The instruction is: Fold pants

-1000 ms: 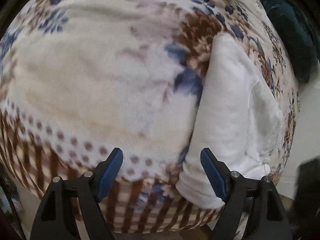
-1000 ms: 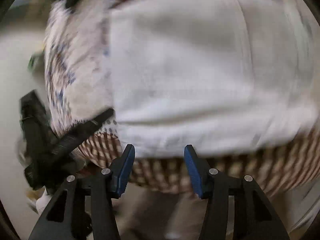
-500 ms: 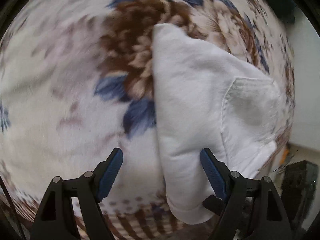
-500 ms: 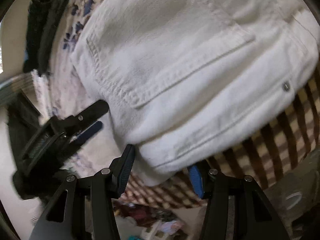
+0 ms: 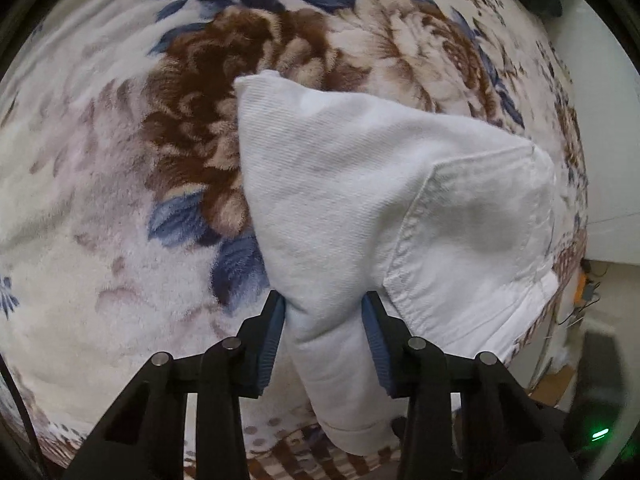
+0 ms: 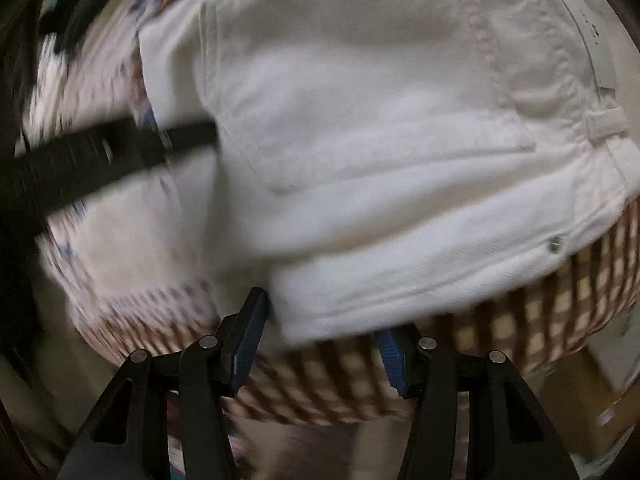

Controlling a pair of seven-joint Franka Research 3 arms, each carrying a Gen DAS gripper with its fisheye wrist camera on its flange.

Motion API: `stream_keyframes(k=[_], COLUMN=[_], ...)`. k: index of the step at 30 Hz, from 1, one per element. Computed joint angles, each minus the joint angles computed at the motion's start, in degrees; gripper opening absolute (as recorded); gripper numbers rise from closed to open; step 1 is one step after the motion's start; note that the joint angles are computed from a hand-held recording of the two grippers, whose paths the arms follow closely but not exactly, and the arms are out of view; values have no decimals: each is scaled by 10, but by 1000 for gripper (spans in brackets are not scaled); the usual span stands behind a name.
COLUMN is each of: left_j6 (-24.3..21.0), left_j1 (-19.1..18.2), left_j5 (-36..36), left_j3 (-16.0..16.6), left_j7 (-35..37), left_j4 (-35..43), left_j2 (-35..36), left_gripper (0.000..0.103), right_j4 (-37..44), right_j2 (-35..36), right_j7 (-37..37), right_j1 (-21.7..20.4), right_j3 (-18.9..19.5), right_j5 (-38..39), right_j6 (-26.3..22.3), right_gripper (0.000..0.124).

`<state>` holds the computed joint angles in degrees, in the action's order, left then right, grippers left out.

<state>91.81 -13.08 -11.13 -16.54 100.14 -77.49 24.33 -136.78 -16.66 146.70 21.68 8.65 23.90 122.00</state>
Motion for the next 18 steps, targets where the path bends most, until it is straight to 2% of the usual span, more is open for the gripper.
stream_keyframes(k=[1, 2, 3, 5, 7, 10, 14, 18], left_j6=[-1, 0, -1, -9, -17, -23, -24, -14], left_j1=[2, 5, 8, 15, 22, 29, 26, 30], left_j5=[-3, -9, -16, -27, -42, -59, -56, -70], left_j3=[0, 0, -1, -1, 0, 0, 0, -2], left_j7=[0, 2, 5, 8, 8, 0, -6, -16], left_j4=[4, 2, 1, 6, 9, 7, 27, 28], left_j2=[2, -1, -3, -3, 0, 1, 15, 22], left_gripper=[37, 37, 37, 37, 37, 37, 37, 38], right_j4=[6, 10, -4, -47, -61, -60, -11, -4], right_j2=[3, 10, -3, -56, -85, -75, 11, 27], right_j7=[-14, -23, -22, -1, 16, 37, 71, 70], right_j1=[5, 9, 10, 10, 6, 5, 7, 28], right_j3=[-3, -4, -4, -1, 6, 9, 7, 9], right_j5=[0, 8, 22, 61, 62, 88, 66, 74], right_j6=[-38, -53, -45, 12, 50, 116, 80, 57], right_gripper=[55, 54, 54, 54, 55, 55, 59, 57])
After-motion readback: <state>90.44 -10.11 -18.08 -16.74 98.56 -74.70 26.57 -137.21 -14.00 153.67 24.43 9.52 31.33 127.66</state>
